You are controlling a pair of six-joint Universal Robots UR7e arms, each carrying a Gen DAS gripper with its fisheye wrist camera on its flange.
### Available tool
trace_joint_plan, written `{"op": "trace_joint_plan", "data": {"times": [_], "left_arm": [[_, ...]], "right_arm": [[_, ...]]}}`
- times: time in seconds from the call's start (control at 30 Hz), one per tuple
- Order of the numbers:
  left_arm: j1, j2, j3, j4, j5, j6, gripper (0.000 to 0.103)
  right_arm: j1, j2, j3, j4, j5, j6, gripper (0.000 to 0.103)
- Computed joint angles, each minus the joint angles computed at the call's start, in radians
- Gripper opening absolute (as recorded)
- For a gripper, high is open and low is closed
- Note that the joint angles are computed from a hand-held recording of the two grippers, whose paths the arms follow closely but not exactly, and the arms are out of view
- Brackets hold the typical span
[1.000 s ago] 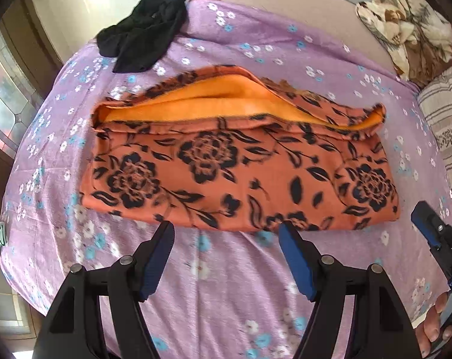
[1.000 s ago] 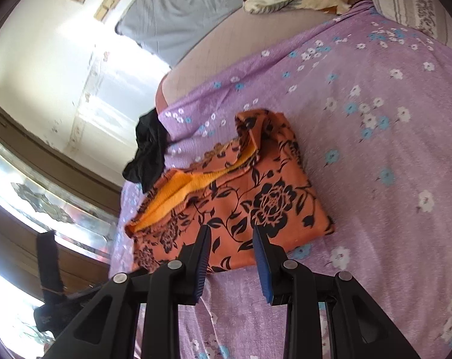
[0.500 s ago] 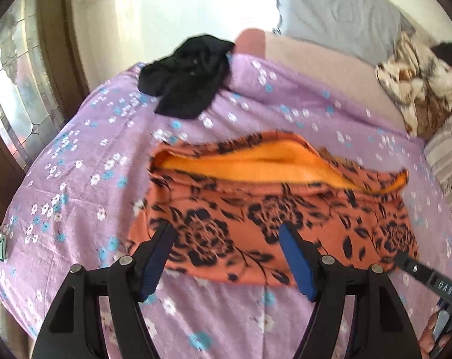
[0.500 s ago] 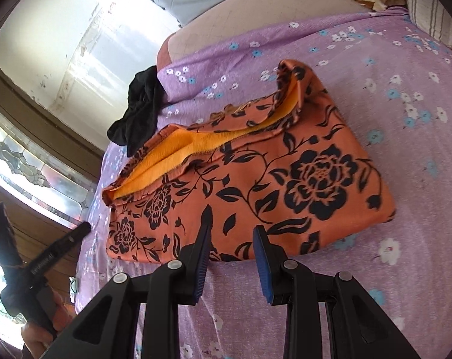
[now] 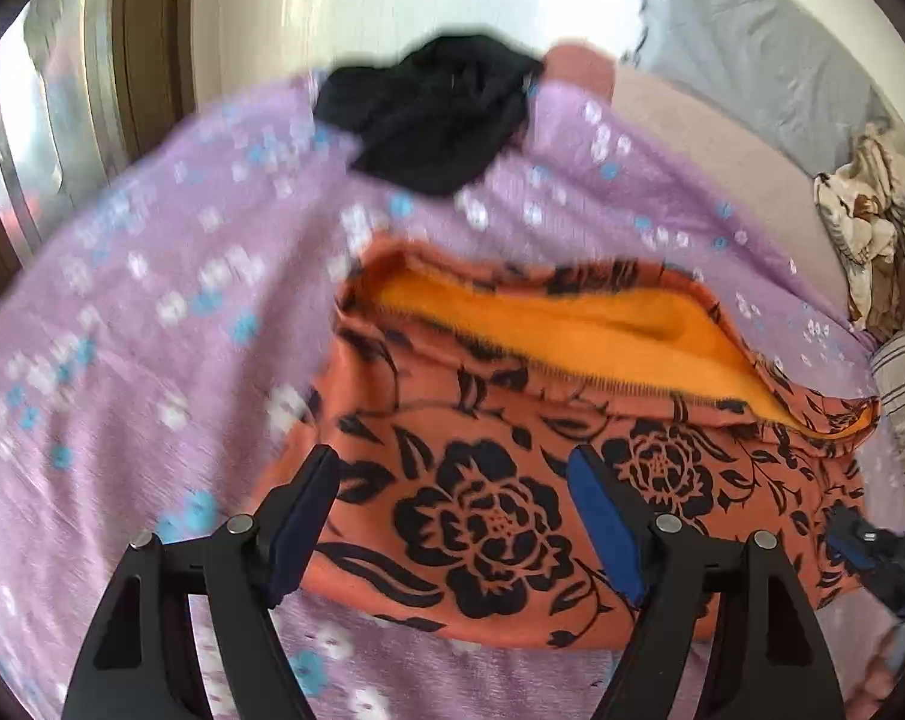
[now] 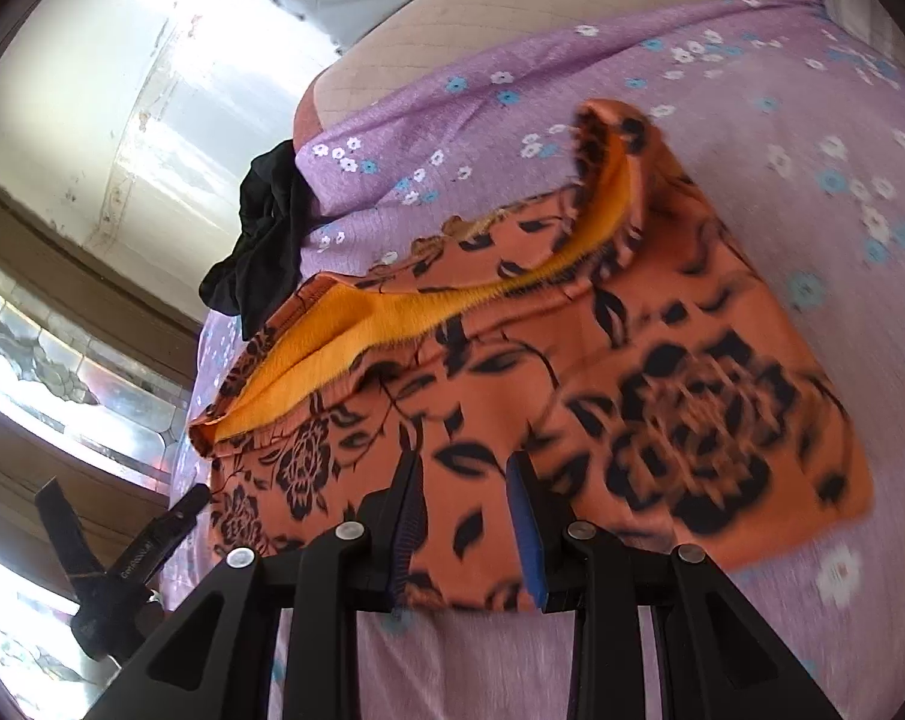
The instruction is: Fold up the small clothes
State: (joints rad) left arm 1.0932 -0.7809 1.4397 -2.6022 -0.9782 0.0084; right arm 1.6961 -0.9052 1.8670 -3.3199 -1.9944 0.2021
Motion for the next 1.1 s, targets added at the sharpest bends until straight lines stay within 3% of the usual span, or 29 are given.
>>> {"op": "trace_joint_plan", "data": {"times": [0.07,0.23,0.4,0.43,0.5,0.57,0.63,0.83,0.93,1.0,1.1], "left_arm": [[0.006,0.015,-0.019,0.02,-0.007,-0.008,0.079],[0.005,0.07,-0.067,0.049,0.054,0.031,0.079],[0.013,0.083,-0.098,0.017,0.079,0.036,0.079],[0.016,0.082,-0.107,0.018,0.088,0.025,0.079],[0.025,0.077,-0.121,0.007,0.112,-0.015,0.079],[0.031,0.059,-0.117,-0.021,0.133,-0.059,0.079],[0.039,0.041,-0.115,-0.037,0.143,-0.093,0.079],[0.06,0.003,-0.112,-0.021,0.198,-0.148,0.079],[0.069,-0.006,-0.112,-0.004,0.191,-0.15,0.079],[0.072,-0.006,-0.115,0.014,0.191,-0.151,0.079],[0.075,0.011,-0.149,0.076,0.162,-0.15,0.079]], "right_arm": [[-0.003,0.021,-0.042,0.053,-0.027,-0.011,0.032],[-0.034,0.078,-0.158,0.119,-0.085,-0.109,0.031],[-0.078,0.15,-0.407,0.236,-0.136,-0.124,0.031],[-0.076,0.166,-0.444,0.228,-0.168,-0.123,0.031],[-0.052,0.211,-0.517,0.104,-0.261,-0.168,0.032],[-0.041,0.197,-0.495,0.03,-0.188,-0.186,0.032],[-0.021,0.183,-0.458,0.036,-0.107,-0.204,0.033],[0.043,0.251,-0.475,0.359,0.031,-0.248,0.033],[0.065,0.343,-0.576,0.457,0.012,-0.266,0.033],[0.076,0.426,-0.704,0.548,-0.033,-0.262,0.033],[0.082,0.568,-0.955,0.574,-0.109,-0.282,0.033]]}}
